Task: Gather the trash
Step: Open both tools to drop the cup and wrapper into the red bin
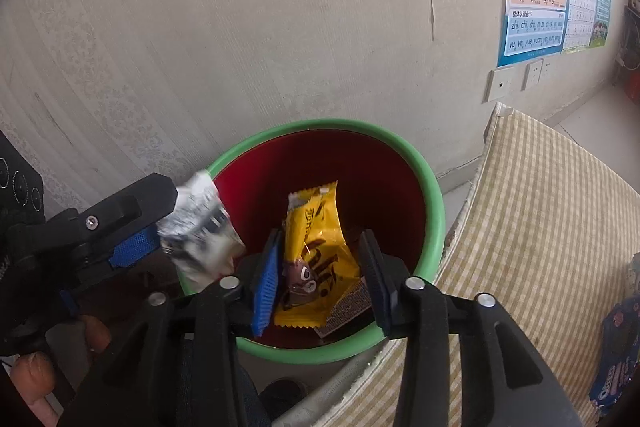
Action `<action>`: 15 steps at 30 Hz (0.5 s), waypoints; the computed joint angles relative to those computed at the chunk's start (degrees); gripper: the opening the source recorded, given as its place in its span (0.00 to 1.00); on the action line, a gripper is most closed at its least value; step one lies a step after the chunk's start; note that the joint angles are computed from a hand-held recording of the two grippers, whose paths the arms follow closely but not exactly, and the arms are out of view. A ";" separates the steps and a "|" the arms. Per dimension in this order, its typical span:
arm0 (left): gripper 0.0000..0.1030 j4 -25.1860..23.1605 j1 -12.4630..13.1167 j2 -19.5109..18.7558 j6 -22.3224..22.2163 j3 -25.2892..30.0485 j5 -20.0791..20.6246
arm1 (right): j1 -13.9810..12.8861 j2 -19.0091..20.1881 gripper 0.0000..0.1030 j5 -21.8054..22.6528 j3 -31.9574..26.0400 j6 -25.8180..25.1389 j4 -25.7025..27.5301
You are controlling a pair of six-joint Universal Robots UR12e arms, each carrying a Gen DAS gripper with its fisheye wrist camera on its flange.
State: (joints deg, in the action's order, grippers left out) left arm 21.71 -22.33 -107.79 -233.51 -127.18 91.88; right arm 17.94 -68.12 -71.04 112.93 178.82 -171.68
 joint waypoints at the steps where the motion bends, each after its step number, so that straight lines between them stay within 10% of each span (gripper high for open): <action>1: 0.88 0.66 0.04 -0.04 -0.40 -0.18 0.08 | 0.22 -0.29 0.48 -0.21 0.30 0.02 -0.10; 15: 0.95 -3.57 -0.59 0.52 -0.05 1.07 1.63 | -1.33 -2.78 0.93 -3.57 3.85 2.69 -1.98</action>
